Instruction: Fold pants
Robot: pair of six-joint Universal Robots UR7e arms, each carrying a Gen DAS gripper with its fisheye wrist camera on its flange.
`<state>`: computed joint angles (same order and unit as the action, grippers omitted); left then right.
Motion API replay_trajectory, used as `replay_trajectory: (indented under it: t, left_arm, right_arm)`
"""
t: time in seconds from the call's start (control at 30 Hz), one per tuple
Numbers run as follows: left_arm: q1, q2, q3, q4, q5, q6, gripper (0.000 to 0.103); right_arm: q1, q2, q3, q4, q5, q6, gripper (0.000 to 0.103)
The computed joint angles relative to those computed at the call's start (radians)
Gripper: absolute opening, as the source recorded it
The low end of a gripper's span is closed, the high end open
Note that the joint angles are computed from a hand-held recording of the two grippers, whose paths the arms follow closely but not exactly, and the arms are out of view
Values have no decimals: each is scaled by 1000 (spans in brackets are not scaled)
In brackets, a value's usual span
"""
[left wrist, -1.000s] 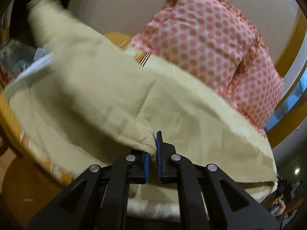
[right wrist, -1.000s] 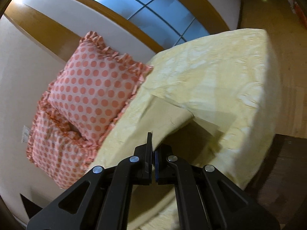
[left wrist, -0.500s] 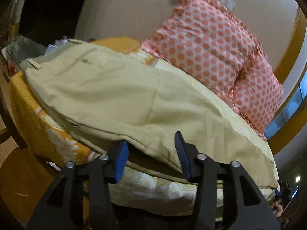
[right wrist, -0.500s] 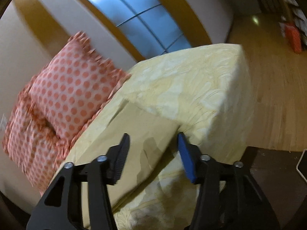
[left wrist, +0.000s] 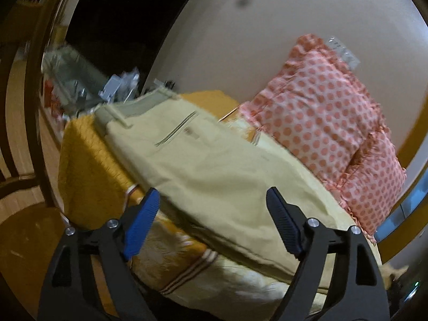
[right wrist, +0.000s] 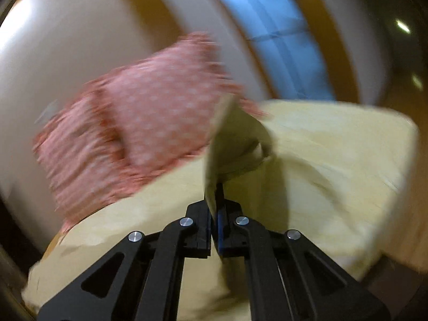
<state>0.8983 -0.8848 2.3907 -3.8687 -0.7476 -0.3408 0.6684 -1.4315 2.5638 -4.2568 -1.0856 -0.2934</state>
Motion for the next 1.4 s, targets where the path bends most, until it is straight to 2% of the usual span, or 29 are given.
replay_trajectory:
  t: [0.07,0.1,0.17,0.2,0.27,0.33,0.37,0.4,0.43,0.47,0.5,0.53,0.57,0.63,0.7,0.87,0.97,1.03,1.07,1.1,1.17,1.2,1.27,1.33,1.4]
  left_arm:
    - [39,-19,-3,43,-49,-35,82]
    - [54,-25,-5,57,-66,-54,82]
    - [83,-31,-5,62,-98,-78,82]
    - [92,-29,-1,51,-106,-84,83]
    - [106,-30,-4,52,-123,-90,84]
    - [120,-34,-6,50,-143,-94,84]
    - [124,-34,-8,48,-149,-92,84]
    - [127,-36,-9,46,-151,-85,84]
    - [126,-38,-12,49,-146,-77,84]
    - [125,-38,-18,45,-135,-61,86]
    - [125,-37,-22,38,-131,-48,88]
    - [126,-35,-29,32,-120,-29,88]
    - [128,-38,-33,35,-114,-20,88]
    - [137,-41,-50,48,-103,-5,88]
    - [143,-48,-62,68,-99,-9,88]
    - [154,-51,-97,110,-77,-32,88]
    - [168,-57,-126,154,-69,-49,84]
    - [173,-60,-143,184,-50,-81,67]
    - [185,-72,-157,244,-54,-119,39]
    - [192,-81,-164,283,-57,-134,20]
    - [190,-89,-180,318,-50,-107,13]
    - [170,-87,-186,331,-17,-74,12]
    - [92,-61,-210,285,62,83,9]
    - [34,-41,-234,256,60,198,7]
    - [-44,-3,-274,247,26,336,7]
  right_arm:
    - [124,9,-9,69,-11,-101,3]
    - [211,27,-23,138,-24,-163,3]
    - [341,78,-54,248,-59,-254,3]
    - [424,124,-81,330,-95,-307,3]
    - [525,194,-122,458,-157,-373,4]
    - [638,286,-189,625,-320,-445,5]
    - [682,337,-220,702,-410,-474,9]
    - [701,358,-237,751,-457,-480,14]
    - [714,378,-244,785,-499,-480,25]
    - [715,387,-240,791,-513,-480,44]
    - [699,384,-217,761,-485,-487,55]
    - [686,374,-199,737,-457,-486,73]
    - [661,348,-177,717,-407,-481,81]
    - [621,297,-156,721,-324,-464,81]
    - [600,272,-144,704,-293,-438,82]
    - [566,241,-133,699,-248,-407,83]
    - [549,231,-126,712,-226,-407,83]
    - [534,224,-112,712,-207,-410,83]
    - [526,218,-102,710,-200,-414,83]
    - [518,214,-100,714,-190,-417,83]
    - [500,202,-99,725,-169,-421,83]
    - [488,190,-97,727,-156,-420,83]
    - [469,170,-97,728,-138,-413,83]
    - [434,139,-87,706,-101,-396,83]
    - [405,112,-78,677,-73,-370,83]
